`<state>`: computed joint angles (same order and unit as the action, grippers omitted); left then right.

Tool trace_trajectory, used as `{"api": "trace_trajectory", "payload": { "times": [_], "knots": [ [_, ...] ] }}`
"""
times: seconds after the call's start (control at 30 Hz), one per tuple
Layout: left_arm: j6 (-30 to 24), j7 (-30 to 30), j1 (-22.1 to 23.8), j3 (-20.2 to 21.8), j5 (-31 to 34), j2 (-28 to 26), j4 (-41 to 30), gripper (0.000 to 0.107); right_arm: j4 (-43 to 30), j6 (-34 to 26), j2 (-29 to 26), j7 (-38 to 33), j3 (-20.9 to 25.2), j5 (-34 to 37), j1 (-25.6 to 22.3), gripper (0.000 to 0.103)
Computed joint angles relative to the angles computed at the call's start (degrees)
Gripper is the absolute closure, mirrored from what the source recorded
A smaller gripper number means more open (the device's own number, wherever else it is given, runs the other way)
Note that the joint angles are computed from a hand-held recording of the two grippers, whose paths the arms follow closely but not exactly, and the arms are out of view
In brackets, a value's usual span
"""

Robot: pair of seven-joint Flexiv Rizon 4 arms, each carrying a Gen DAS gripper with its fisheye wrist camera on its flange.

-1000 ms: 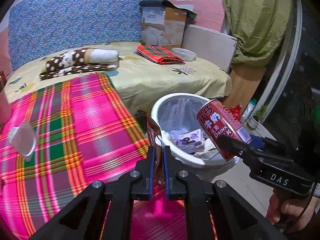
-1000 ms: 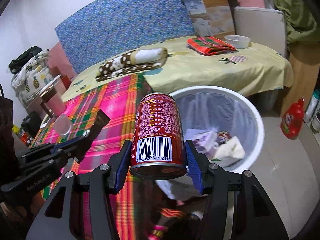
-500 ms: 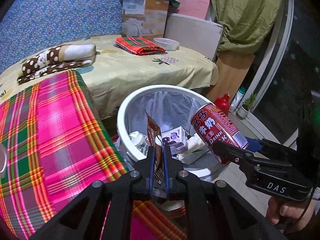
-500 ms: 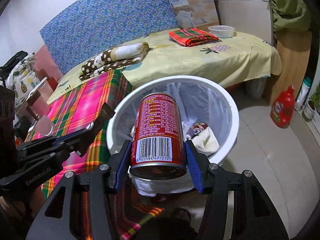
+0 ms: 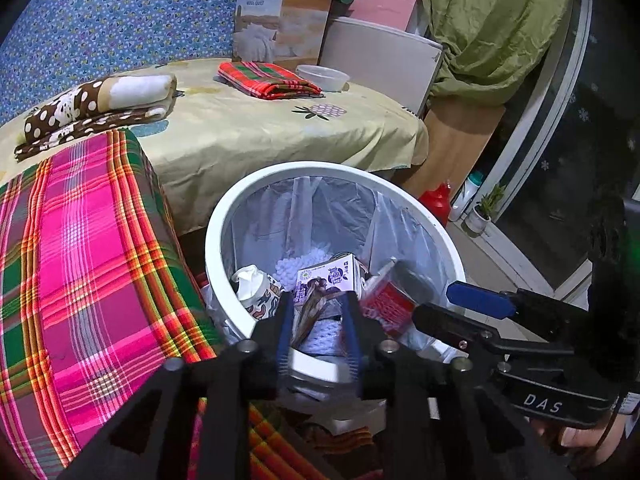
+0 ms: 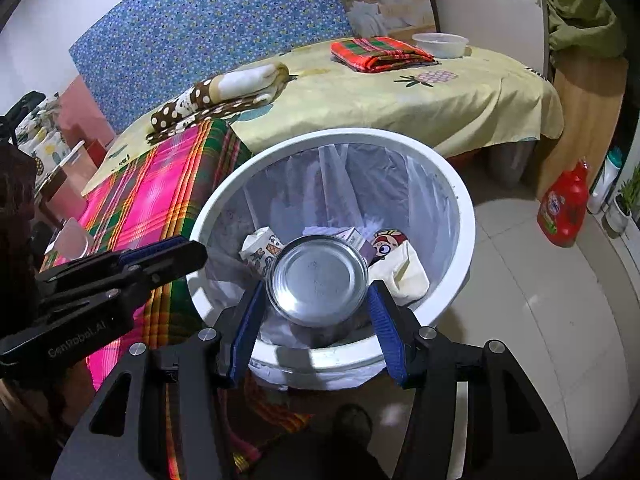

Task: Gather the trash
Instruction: 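Open the left tool to drop the brown strip while the right tool drops the can, then move both open tools back over the bed toward the plastic and yogurt cups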

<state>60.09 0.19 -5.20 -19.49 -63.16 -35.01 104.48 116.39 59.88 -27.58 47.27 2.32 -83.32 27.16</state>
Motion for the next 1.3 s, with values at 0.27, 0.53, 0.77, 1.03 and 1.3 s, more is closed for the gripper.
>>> {"api": "trace_trajectory", "payload": {
  "times": [0.27,0.53,0.77,1.03,1.3],
  "knots": [
    [-1.0,1.8,0.7,0.3,-2.7,1.3,0.8,0.071,0.5,-1.6,1.1,2.3,0.4,-2.3,0.2,0.048],
    [-1.0,4.3,0.8,2.0,-6.8,3.5,2.8,0.071,-0.8,-2.5,1.2,5.2,0.9,-7.7,0.4,0.048],
    [-0.7,6.1,0.9,4.2,-11.1,5.5,4.5,0.071,-3.6,-0.8,-0.6,6.6,1.4,-11.4,0.1,0.048],
    [0.2,9.8,1.1,6.5,-16.5,7.1,6.4,0.071,-7.2,1.2,-3.0,5.0,1.2,-12.1,1.0,0.048],
    [4.1,12.4,0.3,8.5,-22.6,7.5,6.7,0.071,-10.5,3.7,-4.9,3.6,0.8,-13.5,1.9,0.048]
  ]
}}
